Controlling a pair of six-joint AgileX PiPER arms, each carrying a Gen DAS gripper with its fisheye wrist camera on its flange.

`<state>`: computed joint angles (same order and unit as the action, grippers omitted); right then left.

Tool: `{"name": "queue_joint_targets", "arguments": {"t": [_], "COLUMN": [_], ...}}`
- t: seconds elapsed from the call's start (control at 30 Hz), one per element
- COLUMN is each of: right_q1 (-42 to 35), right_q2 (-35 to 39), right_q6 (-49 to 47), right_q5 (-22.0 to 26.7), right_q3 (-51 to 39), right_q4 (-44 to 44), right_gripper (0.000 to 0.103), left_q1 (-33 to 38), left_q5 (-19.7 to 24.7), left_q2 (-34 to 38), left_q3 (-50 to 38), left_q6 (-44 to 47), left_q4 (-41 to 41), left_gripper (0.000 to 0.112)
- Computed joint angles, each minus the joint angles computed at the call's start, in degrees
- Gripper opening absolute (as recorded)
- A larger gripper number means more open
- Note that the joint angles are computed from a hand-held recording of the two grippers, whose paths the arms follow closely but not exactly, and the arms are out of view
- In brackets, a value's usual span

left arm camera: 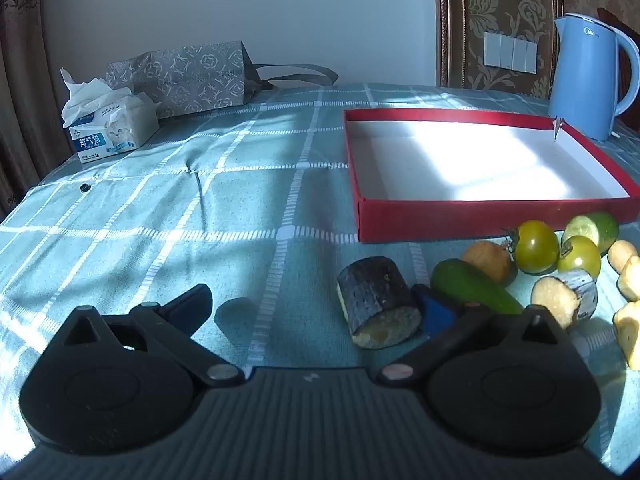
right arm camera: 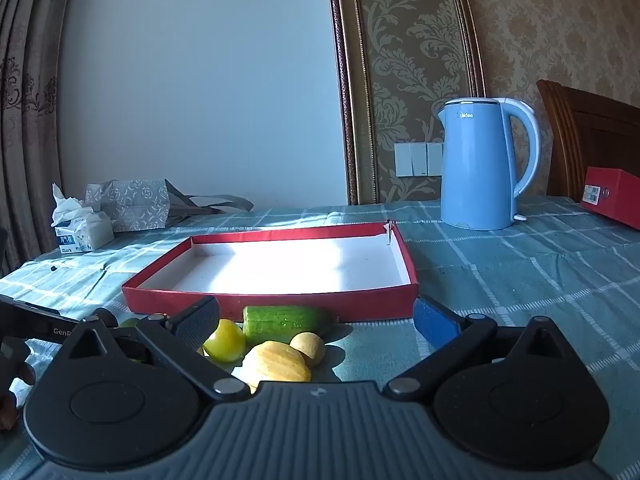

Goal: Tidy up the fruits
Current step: 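Grasp the dark eggplant chunk with the left gripper while the right approaches a yellow chunk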

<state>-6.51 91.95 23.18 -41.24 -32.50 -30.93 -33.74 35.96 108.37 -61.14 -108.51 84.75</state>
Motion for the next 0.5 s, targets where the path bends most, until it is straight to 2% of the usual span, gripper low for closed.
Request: {"name": "queue_joint_targets", "arguments": {"t": [0.13,0.17,0.23,0.4,0.5], "right_q1": [1.80,0.54,1.02,0.25,0.16], "right_q2": [0.63,1.21,0.28,0.65,0.68], "right_q6": [-3.02,-1.36,-4.05,-2.07,-2.21], "right_q5": [0.06,-1.61,-3.96,-3.10,-3.37], "right_q3": [-0.59,-0.23,1.87,0.84,0.97], "right_q4": [2.59,1.87,3.92,2.30,2.46], "right_gripper": [0.103,0.103,0.103,0.103,0.103], "left_q1": [-0.08,-0.08,-0.14,-0.31,-1.88], "left_q5": [0.17,0.17,0.28,1.14,4.43], "left_q2": [0.08,0.08,0.10,0.55,0.77], "left_q3": [-0.03,-0.03,-0.03,-0.21,-0.63], "left_q6": [-0.09,-0.09,-0.21,-0.74,-0.57], "left_q4": [0.21,0.21,0.33,0.24,-1.03], "left_gripper": [0.103,0.103,0.103,0.103,0.103]}}
